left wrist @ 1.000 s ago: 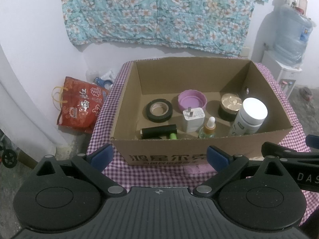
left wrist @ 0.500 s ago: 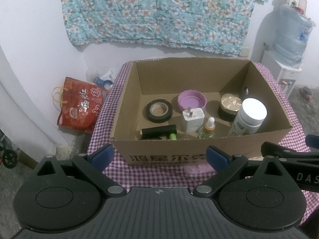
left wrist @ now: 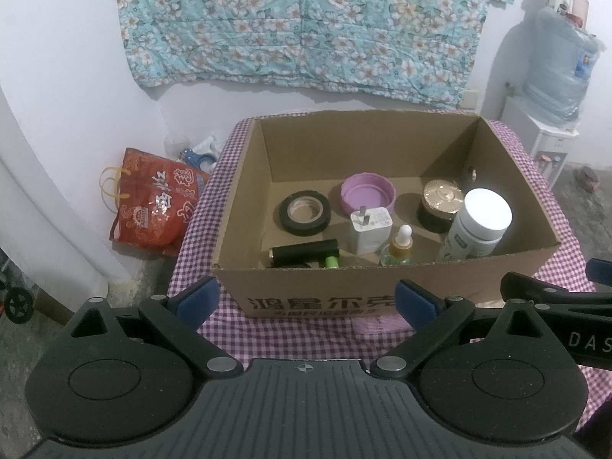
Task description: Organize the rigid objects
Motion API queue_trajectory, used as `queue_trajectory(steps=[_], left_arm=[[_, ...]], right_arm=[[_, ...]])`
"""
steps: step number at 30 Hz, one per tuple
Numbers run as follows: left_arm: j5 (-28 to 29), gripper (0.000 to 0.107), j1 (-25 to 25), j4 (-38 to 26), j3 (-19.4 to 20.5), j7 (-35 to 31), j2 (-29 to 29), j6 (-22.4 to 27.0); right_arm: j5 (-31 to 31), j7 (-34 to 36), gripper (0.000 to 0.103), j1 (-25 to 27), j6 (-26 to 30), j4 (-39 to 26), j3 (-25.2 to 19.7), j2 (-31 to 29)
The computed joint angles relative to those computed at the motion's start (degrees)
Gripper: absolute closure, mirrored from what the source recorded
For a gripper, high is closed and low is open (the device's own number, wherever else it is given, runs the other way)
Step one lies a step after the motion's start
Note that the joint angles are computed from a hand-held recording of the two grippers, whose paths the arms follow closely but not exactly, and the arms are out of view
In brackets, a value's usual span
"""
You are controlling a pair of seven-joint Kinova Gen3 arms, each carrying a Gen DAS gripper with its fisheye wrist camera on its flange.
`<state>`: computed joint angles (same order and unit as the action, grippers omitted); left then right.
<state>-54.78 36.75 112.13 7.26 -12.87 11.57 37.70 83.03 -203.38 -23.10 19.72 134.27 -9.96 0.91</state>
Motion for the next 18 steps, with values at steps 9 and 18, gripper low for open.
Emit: queue_trajectory(steps=[9, 18], left_arm=[[0.0, 0.009, -0.1, 0.0, 0.0, 0.0, 0.0, 0.0], [0.2, 0.009, 0.0, -0.1, 0.0, -0.1, 0.1, 0.2]], right_arm=[[-0.2, 0.2, 0.0, 0.0, 0.1, 0.0, -0.1, 0.0], [-0.7, 0.7, 0.0, 0.0, 0.0, -0.1, 0.0, -0.1]])
